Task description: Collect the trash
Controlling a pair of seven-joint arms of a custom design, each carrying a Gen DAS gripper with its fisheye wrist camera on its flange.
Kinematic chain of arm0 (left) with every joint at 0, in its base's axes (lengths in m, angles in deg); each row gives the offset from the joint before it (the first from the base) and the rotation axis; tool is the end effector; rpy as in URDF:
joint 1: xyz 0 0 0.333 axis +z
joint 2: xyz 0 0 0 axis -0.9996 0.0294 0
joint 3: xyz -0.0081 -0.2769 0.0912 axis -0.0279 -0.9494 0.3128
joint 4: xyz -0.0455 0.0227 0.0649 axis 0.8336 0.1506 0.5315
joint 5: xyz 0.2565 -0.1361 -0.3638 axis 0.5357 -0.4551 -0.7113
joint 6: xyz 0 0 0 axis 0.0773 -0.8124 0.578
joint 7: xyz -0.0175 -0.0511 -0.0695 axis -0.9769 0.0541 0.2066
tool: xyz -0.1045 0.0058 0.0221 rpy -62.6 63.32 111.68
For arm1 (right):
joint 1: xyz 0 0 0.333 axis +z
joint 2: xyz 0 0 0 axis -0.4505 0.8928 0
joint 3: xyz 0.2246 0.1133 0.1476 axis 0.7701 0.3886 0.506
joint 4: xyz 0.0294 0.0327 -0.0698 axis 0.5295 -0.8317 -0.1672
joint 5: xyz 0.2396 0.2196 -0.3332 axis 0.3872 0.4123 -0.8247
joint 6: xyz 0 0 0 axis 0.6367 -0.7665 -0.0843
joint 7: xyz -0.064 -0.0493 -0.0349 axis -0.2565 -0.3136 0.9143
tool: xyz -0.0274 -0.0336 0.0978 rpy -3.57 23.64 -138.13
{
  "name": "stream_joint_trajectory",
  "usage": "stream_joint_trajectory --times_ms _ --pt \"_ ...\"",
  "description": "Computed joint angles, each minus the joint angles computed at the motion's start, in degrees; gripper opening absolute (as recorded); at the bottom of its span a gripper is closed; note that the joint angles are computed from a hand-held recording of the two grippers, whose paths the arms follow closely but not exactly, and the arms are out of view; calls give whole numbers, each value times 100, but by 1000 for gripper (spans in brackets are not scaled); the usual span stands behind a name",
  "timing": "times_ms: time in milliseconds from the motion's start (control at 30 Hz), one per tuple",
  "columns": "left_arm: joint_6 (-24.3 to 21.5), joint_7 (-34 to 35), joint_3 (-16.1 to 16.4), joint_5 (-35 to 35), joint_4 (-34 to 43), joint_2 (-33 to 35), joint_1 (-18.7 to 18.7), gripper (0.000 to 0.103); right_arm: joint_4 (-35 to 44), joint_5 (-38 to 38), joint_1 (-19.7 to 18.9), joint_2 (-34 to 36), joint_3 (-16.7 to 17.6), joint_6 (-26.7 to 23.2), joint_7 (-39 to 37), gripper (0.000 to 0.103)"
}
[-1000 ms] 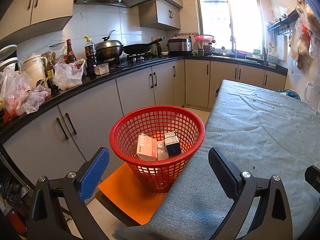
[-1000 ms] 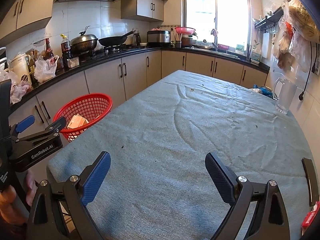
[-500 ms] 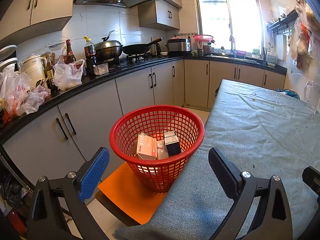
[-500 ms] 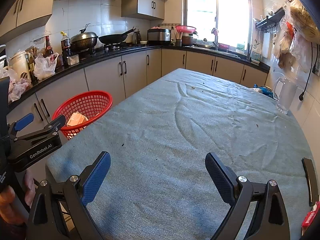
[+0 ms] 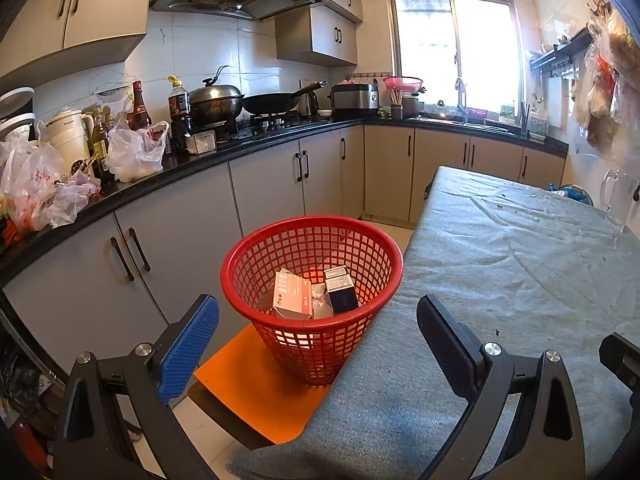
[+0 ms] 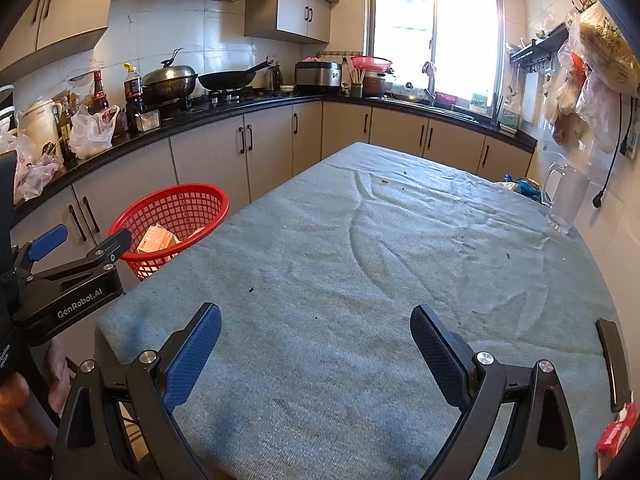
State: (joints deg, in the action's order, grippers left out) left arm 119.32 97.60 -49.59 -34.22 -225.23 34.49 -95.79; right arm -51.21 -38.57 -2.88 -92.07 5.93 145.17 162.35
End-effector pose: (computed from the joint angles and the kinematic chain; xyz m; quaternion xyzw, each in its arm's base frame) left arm 0.4323 -0.2320 0.5247 -0.5667 0.6467 -0.3594 0.3627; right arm 0.3872 0.3305 0.5139 -0.5787 0.6756 -0.3611 0.2800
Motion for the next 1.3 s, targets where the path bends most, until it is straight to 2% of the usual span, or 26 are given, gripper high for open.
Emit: stream_joint_trajectory --times_ms 567,1033,1133,1300 --pt "305 224 219 -261 -472 -706 -156 99 106 -114 208 -190 254 -575 83 98" --pt "469 381 239 -423 -716 -1206 -154 99 196 -263 349 -257 377 -857 192 101" --pt "444 505 279 -439 -716 -1216 -250 99 155 -230 377 -290 356 -868 218 102" --pt "386 1082 679 -739 -511 -881 -819 99 -97 -83 405 -523 235 -855 233 102"
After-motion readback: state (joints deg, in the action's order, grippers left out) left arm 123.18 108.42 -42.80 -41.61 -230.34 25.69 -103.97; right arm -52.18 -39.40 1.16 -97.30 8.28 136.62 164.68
